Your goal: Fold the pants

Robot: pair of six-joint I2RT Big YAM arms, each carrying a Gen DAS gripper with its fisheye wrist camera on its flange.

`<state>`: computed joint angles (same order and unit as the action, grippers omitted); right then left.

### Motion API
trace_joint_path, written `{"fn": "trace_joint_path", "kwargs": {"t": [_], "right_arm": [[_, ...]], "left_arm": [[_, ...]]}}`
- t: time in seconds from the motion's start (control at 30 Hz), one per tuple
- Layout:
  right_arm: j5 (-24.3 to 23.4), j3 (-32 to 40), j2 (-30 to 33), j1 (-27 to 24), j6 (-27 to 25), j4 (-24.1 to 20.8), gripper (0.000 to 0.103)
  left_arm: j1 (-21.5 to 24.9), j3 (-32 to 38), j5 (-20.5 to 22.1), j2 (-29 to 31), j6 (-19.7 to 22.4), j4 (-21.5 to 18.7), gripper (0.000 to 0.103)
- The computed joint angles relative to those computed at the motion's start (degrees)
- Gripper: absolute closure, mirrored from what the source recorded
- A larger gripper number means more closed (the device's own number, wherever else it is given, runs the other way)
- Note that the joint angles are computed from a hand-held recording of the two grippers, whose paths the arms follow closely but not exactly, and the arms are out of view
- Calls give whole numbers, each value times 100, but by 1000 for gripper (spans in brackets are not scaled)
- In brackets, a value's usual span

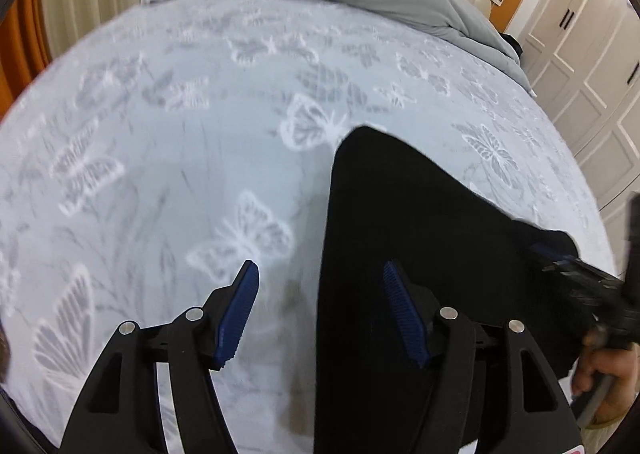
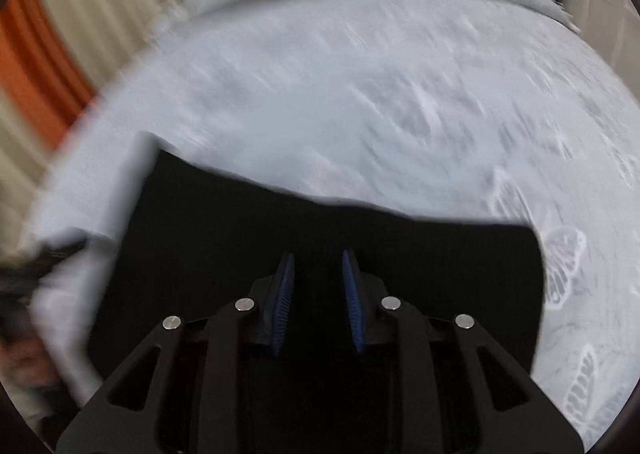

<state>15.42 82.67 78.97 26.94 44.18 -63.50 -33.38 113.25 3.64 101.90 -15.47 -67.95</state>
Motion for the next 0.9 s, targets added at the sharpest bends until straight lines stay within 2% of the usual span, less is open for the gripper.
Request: {"fn": "trace_joint_path", "kwargs": {"t": [0.07, 0.1, 0.13, 0.2, 0.23, 0.27, 0.3, 0.33, 0.4, 0.43, 0.53, 0.57, 0.6, 0.67, 0.73, 0.8, 0.87, 0.9], "right_arm": [[-140, 94, -102, 117, -16, 442, 78], [-192, 97, -144, 214, -168, 695, 78], [-114, 255, -16, 350, -422, 756, 78], [-26, 521, 364, 440, -716, 503, 77], [-83, 666, 692, 415, -736, 171, 77], [-84, 667, 787, 397, -646, 126, 78], [39, 607, 744, 422, -520, 279, 78], [-1, 787, 763, 436, -404, 173, 76], [-212, 720, 557, 518, -527, 672, 75], [-181, 761, 551, 598, -590, 732, 75], [-98, 997, 951, 766, -857, 279, 72], [-139, 895, 966, 756, -866, 300, 71], [-94, 681, 822, 766, -797, 581, 70], [-277, 789, 702, 716, -576, 397, 69], [-90, 578, 249, 692, -489, 495, 67], [343, 319, -142, 641, -404, 399, 41], [766, -79, -729, 572, 59, 84, 35], [766, -313, -1026, 480, 373, -70, 33]], "left_arm": [[-68, -21, -312, -49, 69, 113, 40], [-90, -41, -405, -82, 98, 148, 39], [-119, -58, -498, -112, 158, 206, 38], [-168, -119, -752, -175, 254, 319, 34], [-198, -128, -879, -174, 298, 359, 34], [-220, -88, -980, -145, 344, 330, 34], [-238, -59, -1068, -122, 374, 283, 34], [-245, -41, -1093, -118, 367, 236, 34], [-246, 1, -1099, -94, 320, 176, 34], [-241, 15, -1091, -88, 312, 157, 34], [-252, 28, -1169, -72, 339, 147, 34], [-254, 48, -1173, -52, 343, 114, 34], [-249, 64, -1151, -35, 338, 73, 34], [-242, 73, -1079, -27, 313, -11, 34], [-235, 19, -994, -68, 306, -29, 31], [-210, -66, -838, -139, 320, -36, 25], [-161, -126, -517, -193, 279, -70, 21], [-104, -199, -206, -238, 197, -117, 19]]}}
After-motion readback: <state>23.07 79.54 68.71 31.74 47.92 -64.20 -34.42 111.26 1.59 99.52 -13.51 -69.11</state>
